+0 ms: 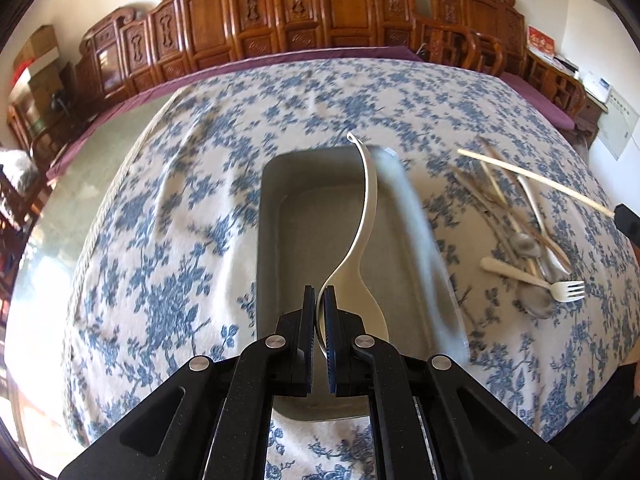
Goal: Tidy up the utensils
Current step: 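Carry the cream spoon into the grey tray and open the left gripper, then lower the wooden chopstick into the tray and open the right gripper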
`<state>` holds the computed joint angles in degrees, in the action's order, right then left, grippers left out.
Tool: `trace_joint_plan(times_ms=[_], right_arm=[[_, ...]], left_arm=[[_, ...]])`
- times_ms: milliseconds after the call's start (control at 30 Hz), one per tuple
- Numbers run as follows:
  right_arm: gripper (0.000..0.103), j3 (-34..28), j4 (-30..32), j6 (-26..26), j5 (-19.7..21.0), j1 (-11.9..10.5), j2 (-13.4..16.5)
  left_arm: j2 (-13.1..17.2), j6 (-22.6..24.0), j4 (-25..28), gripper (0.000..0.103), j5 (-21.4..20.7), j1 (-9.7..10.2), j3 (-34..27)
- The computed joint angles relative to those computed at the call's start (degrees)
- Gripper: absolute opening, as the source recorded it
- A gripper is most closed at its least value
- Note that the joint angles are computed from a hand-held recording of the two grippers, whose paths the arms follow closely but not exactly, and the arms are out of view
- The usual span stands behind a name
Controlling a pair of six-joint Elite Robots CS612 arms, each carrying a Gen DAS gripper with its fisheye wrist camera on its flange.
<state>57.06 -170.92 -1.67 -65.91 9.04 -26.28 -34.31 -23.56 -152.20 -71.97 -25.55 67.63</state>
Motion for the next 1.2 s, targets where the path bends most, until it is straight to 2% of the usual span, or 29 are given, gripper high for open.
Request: trace_joint_plan(times_ms=[233, 433, 800, 1200], right_arm=[[0.006, -0.5, 0.6, -0.2, -0.2, 0.4, 0.3], [0.006, -0.9, 2.4, -2.6, -1.4, 1.1, 0.2], [0.006, -0.8, 0.4, -4.5, -1.0, 2.8, -1.1], [0.006, -8.1, 6.9, -7.3, -1.5, 5.9, 2.4]], left_arm=[[0.2, -1.9, -1.3, 0.004, -0.5, 0.64, 0.5], [-0.2, -3.2, -4.2, 0.006, -1.2, 1.05, 1.7], [-1.4, -1.0, -10.0, 0.006, -3.5, 1.05, 4.0], [-2.9, -1.3, -13.8, 0.007, -3.4, 1.93, 6.5]])
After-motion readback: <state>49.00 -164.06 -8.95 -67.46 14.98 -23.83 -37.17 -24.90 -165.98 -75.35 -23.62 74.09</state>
